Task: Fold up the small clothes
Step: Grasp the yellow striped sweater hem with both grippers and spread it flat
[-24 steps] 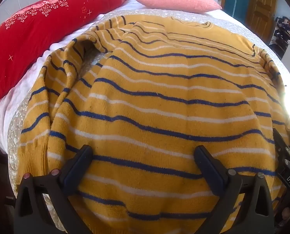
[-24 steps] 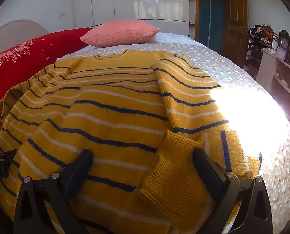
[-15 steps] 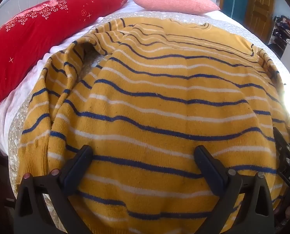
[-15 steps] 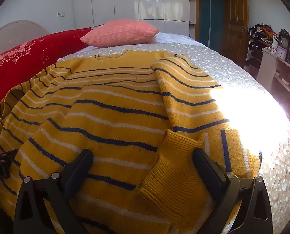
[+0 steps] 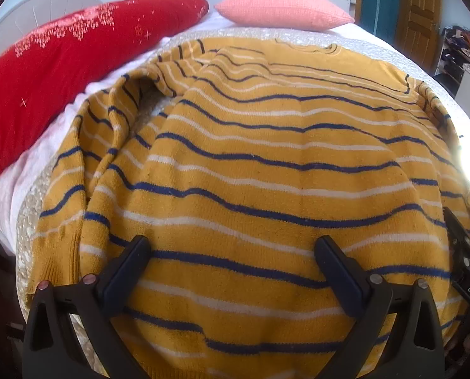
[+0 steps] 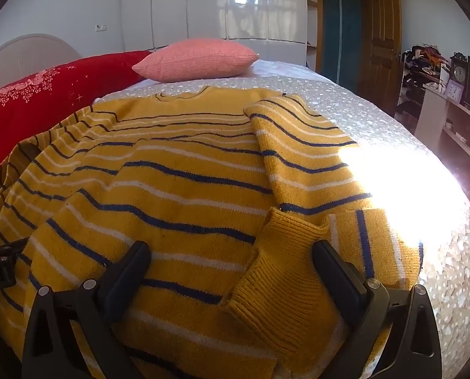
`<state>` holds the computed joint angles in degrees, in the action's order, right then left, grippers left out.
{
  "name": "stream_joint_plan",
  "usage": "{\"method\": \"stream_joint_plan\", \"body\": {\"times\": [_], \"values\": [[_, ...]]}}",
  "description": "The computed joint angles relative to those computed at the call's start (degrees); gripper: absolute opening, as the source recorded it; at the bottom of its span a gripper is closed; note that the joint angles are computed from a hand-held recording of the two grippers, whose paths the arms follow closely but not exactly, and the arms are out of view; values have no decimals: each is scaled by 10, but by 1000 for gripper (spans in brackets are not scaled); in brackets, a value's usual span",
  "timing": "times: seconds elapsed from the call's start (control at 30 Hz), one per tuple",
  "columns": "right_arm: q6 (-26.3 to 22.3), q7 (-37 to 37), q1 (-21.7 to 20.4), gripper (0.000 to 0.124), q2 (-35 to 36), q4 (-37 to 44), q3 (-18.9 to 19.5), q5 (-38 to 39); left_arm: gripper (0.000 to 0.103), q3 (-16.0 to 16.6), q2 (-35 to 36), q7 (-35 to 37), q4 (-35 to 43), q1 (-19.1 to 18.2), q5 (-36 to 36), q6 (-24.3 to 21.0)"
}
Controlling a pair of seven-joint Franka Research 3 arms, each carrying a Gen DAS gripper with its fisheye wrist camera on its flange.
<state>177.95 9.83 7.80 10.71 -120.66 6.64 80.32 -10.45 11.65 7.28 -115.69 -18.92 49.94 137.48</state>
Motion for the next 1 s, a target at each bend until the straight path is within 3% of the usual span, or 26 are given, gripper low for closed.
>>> {"method": "stream_joint_plan", "body": {"times": [0.13,0.27,0.3,0.37,0.47,0.53,0.63,0.7,0.73,0.8,1.0], "values": [[5,-22,0,103,2,3,1,18,103,-3,-14,-1,-8,0,-6,-4],[-25,64,8,102,-22,-21,-19,-67,103,-9,-57,-39,-37,0,13,0],[-60,37,-13,99,-44,-28,-9,-29,103,-11,-73,-52,-45,0,26,-3],[-150,-47,-29,95,-98,-53,-26,72,103,-20,-103,-71,-60,2,51,-9],[-185,-113,-26,95,-161,-87,-63,138,103,-34,-145,-91,-81,10,74,-6],[-182,-93,-29,96,-177,-94,-83,118,103,-42,-171,-102,-95,18,83,1],[-173,2,-44,96,-159,-86,-105,32,103,-54,-192,-109,-107,27,84,13],[-194,102,-61,95,-142,-80,-118,-52,103,-56,-201,-104,-117,33,76,28],[-215,118,-67,93,-139,-80,-124,-59,103,-57,-205,-106,-122,36,75,40],[-241,104,-74,93,-146,-90,-128,-49,103,-63,-208,-115,-129,41,79,45],[-237,-11,-39,93,-163,-101,-101,-17,103,-64,-202,-100,-134,47,59,57]]}}
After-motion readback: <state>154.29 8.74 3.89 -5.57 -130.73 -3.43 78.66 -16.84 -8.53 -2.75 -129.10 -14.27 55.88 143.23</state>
